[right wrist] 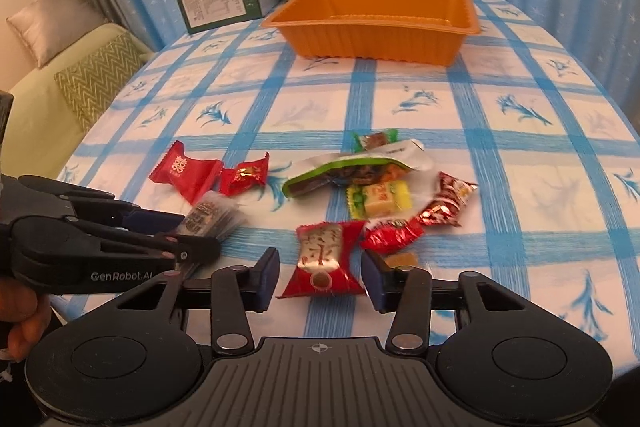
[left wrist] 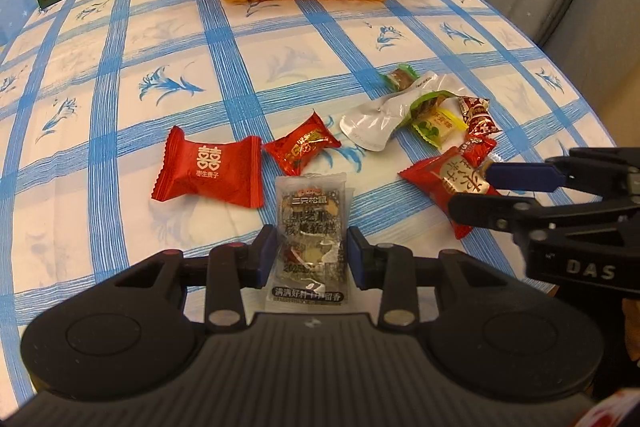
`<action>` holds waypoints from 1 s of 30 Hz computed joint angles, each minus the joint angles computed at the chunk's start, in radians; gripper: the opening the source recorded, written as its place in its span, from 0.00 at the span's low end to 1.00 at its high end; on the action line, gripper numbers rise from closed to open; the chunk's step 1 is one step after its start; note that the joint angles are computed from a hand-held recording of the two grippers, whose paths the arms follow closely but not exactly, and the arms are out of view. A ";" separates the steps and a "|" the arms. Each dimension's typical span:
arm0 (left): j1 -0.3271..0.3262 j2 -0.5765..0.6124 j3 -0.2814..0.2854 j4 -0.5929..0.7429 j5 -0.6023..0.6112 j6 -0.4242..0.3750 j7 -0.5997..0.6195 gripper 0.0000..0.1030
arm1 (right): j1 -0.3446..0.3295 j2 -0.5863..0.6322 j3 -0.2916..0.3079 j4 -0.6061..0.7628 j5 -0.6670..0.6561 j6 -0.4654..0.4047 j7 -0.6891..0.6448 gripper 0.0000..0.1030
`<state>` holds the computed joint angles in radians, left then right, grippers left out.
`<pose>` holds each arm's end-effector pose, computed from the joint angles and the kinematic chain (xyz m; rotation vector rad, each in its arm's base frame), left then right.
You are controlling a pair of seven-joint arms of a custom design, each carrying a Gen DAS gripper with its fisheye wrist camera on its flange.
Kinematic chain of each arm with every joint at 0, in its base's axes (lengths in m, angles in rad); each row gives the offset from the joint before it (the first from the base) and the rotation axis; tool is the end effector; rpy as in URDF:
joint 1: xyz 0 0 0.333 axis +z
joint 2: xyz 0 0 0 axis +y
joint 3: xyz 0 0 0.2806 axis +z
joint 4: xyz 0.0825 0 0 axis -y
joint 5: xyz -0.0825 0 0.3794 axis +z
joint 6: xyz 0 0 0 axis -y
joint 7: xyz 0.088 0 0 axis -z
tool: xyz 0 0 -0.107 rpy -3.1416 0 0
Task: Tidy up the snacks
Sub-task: 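Grasp the clear seaweed packet with the left tool while the right tool grasps the red candy, then carry both snacks over the orange tray and open both tools to drop them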
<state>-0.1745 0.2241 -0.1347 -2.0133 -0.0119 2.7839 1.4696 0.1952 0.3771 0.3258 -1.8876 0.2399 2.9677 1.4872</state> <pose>0.5943 -0.1858 0.3740 -1.7811 2.1481 -0.6841 0.5882 0.2977 0.3678 -1.9544 1.4151 -0.2346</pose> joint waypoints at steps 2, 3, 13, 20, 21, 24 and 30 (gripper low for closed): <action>-0.002 0.001 0.001 -0.001 0.000 0.003 -0.005 0.33 | 0.025 0.017 -0.025 0.023 -0.031 -0.007 0.017 0.40; -0.002 0.001 0.001 -0.001 0.000 0.004 -0.007 0.33 | 0.040 0.025 -0.041 0.036 -0.051 -0.018 0.032 0.37; -0.007 0.009 0.003 0.000 0.005 0.015 -0.011 0.34 | 0.068 0.057 -0.072 0.069 -0.134 -0.051 0.071 0.27; -0.016 0.006 0.011 -0.003 0.036 0.016 -0.033 0.33 | 0.042 0.048 -0.043 0.048 -0.120 -0.026 0.057 0.25; -0.015 0.002 0.009 -0.008 0.032 0.019 -0.034 0.33 | 0.033 0.043 -0.033 0.038 -0.110 -0.012 0.049 0.25; -0.026 -0.018 0.017 -0.034 0.059 0.046 -0.065 0.33 | 0.009 0.023 -0.008 0.010 -0.085 0.019 0.034 0.24; -0.035 -0.056 0.022 -0.066 0.097 0.087 -0.140 0.33 | -0.015 -0.024 0.011 -0.035 -0.052 0.064 0.036 0.24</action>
<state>-0.2092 0.1676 -0.1131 -2.0796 0.0853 2.8707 1.3293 0.1798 0.3536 0.3369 -1.9230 0.1879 3.0319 1.5235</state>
